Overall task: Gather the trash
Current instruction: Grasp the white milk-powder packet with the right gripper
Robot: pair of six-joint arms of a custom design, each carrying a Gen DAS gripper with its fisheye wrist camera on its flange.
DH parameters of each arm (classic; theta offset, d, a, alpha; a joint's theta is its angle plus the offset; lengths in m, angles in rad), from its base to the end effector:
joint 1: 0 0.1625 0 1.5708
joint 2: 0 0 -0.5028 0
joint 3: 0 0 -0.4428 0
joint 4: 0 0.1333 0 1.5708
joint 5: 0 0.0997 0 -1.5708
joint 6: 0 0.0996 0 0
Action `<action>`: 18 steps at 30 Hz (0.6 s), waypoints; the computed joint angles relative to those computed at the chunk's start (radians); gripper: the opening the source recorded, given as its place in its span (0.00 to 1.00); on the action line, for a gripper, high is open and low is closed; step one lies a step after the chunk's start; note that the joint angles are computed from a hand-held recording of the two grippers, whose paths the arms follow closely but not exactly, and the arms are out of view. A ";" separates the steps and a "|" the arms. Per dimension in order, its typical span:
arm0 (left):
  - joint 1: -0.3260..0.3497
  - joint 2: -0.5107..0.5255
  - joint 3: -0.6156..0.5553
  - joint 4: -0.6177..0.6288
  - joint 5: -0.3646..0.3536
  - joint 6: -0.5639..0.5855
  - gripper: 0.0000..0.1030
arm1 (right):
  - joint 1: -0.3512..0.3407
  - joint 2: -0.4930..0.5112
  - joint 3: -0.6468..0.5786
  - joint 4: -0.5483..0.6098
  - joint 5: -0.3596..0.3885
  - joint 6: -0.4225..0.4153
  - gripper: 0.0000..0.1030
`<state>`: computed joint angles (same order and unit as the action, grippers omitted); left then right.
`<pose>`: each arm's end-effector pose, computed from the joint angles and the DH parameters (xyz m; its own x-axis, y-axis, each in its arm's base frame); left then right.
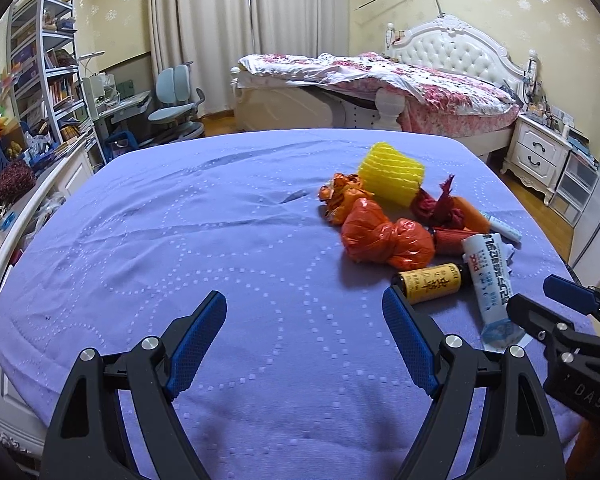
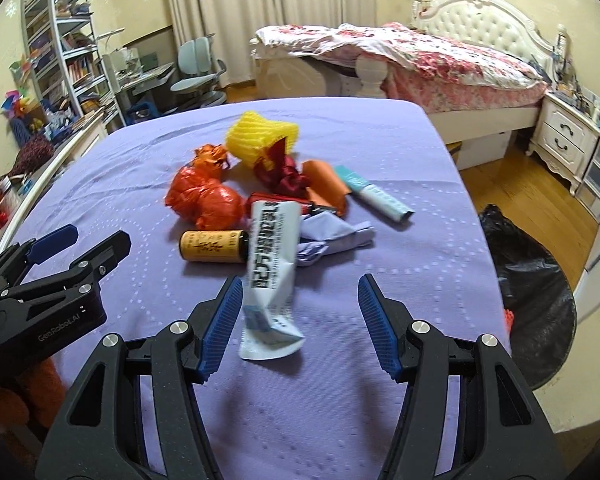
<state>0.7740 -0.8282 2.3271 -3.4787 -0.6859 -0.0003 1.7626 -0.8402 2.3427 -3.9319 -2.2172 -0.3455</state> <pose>-0.2022 -0.4918 0.0730 -0.6630 0.2376 -0.7099 0.6559 0.6414 -0.3979 0.1656 -0.4681 0.1187 -0.7769 0.0607 0.6267 -0.4120 0.7036 -0.5789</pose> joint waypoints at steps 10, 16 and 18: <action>0.009 -0.006 0.011 -0.005 -0.007 -0.001 0.78 | 0.008 0.035 -0.035 0.062 -0.006 0.003 0.33; 0.009 0.002 0.009 -0.006 -0.017 0.004 0.78 | 0.007 0.036 -0.025 0.049 0.009 0.002 0.25; 0.009 0.004 0.007 0.004 -0.026 -0.001 0.78 | 0.010 0.033 -0.020 0.033 0.008 -0.005 0.25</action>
<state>0.7826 -0.8239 2.3343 -3.4745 -0.7119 -0.0015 1.7726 -0.8068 2.3231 -3.8985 -2.2092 -0.3501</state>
